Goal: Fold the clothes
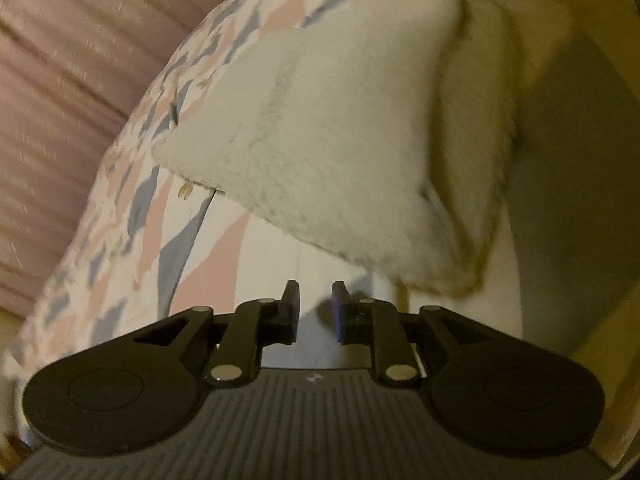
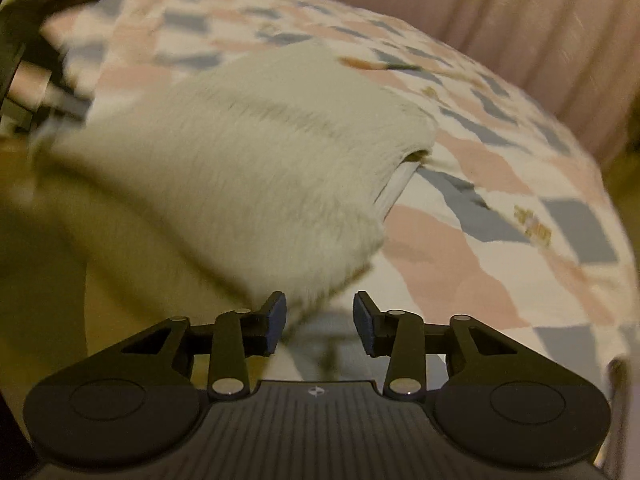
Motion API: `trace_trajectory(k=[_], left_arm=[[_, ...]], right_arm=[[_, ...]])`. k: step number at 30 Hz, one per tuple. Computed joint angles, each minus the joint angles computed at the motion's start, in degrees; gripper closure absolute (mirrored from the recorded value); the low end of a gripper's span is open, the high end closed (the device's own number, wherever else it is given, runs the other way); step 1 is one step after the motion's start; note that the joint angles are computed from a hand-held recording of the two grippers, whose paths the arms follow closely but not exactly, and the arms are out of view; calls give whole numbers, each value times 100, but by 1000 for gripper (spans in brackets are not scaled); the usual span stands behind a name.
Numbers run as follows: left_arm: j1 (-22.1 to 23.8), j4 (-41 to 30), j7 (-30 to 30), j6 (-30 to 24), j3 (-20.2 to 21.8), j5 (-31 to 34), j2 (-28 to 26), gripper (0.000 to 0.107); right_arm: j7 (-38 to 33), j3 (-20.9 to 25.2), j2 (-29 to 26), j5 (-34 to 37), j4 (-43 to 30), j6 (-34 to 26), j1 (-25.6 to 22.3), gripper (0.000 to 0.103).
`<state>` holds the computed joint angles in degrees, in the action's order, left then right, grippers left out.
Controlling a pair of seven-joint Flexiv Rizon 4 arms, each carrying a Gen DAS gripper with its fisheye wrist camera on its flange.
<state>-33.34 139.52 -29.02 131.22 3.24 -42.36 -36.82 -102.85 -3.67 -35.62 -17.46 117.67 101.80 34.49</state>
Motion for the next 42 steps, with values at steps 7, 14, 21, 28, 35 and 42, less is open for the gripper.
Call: trace_trajectory(k=[7,14,21,28,35,42], left_arm=[[373,-91,436,1424,127,1532,-900,78],[984,-610,1017,2672,186,2601,-1738,66],[1501,-1088,1592,3491,83,3333,-2354,62],[1963,-1458,2038,3570,-79,4090,-2637,63],[2106,-1529,2302,3298,-250,4127,-2694,78],[3212,-1165,1521,1441,-820,5380,-1639,89]], right_arm=[[-2321,-1150,-670,118,662,2004,989,45],[-3698,-973,-1444,509,229,3233,930,29],[-5056,-787,-2111,655,-237,4163,782,26],[-5822,-411,-2304,306,-378,4028,407,59],[-6029,33,-2185,372,-435,3603,94,59],[-5261,366,-1416,332,-443,1848,-50,77]])
